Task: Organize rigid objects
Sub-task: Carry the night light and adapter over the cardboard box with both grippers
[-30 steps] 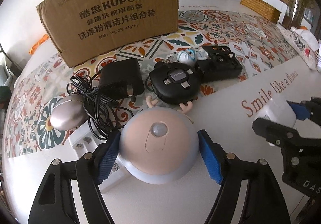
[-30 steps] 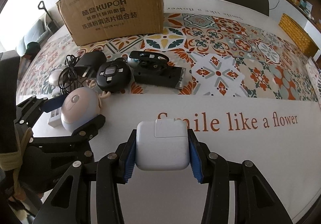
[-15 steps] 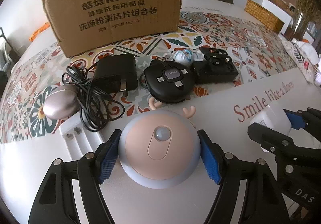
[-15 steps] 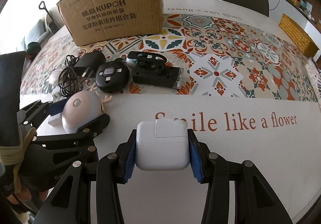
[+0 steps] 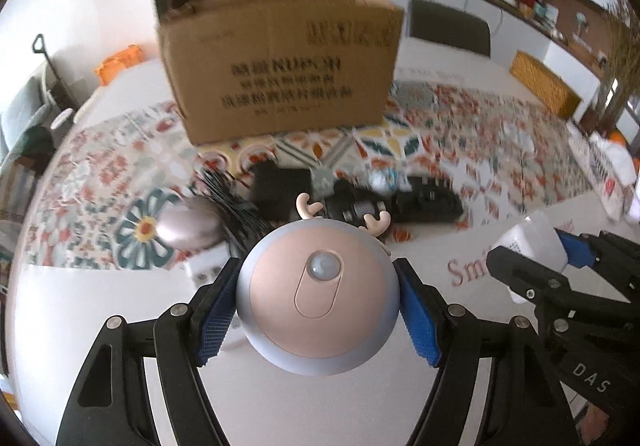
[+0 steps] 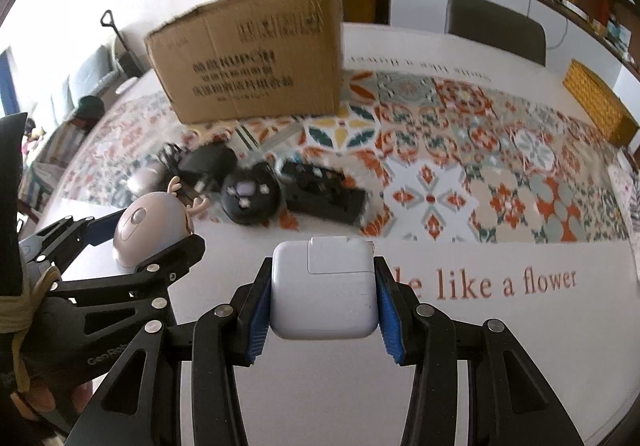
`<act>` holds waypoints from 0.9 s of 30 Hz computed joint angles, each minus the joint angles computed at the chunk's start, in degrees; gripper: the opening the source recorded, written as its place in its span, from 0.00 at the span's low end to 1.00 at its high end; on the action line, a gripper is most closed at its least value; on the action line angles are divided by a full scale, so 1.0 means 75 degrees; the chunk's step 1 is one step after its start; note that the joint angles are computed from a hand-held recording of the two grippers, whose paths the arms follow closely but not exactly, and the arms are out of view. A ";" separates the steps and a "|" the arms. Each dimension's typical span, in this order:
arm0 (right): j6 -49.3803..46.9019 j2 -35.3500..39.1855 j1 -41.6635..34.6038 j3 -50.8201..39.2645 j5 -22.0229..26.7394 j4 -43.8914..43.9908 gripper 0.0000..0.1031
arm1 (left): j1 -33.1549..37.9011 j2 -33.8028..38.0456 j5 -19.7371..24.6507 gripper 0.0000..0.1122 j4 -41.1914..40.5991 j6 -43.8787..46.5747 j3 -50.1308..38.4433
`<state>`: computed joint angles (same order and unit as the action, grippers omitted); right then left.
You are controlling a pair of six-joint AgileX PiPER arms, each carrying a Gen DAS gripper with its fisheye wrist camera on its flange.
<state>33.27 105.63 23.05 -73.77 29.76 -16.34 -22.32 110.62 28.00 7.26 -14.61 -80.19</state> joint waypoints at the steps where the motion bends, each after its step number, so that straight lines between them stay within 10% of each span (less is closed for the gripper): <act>1: -0.0020 -0.0042 0.0016 -0.0038 0.0012 -0.0018 0.45 | -0.0001 -0.0053 0.0028 0.66 0.0101 -0.0129 -0.0028; 27: -0.0615 -0.0117 0.0258 -0.2382 0.0689 0.0146 0.45 | 0.0542 -0.0923 0.0748 0.66 0.0845 -0.0633 -0.1472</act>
<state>28.65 104.75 24.99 -91.64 34.92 -15.25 -18.25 103.69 33.61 13.59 -19.36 -91.24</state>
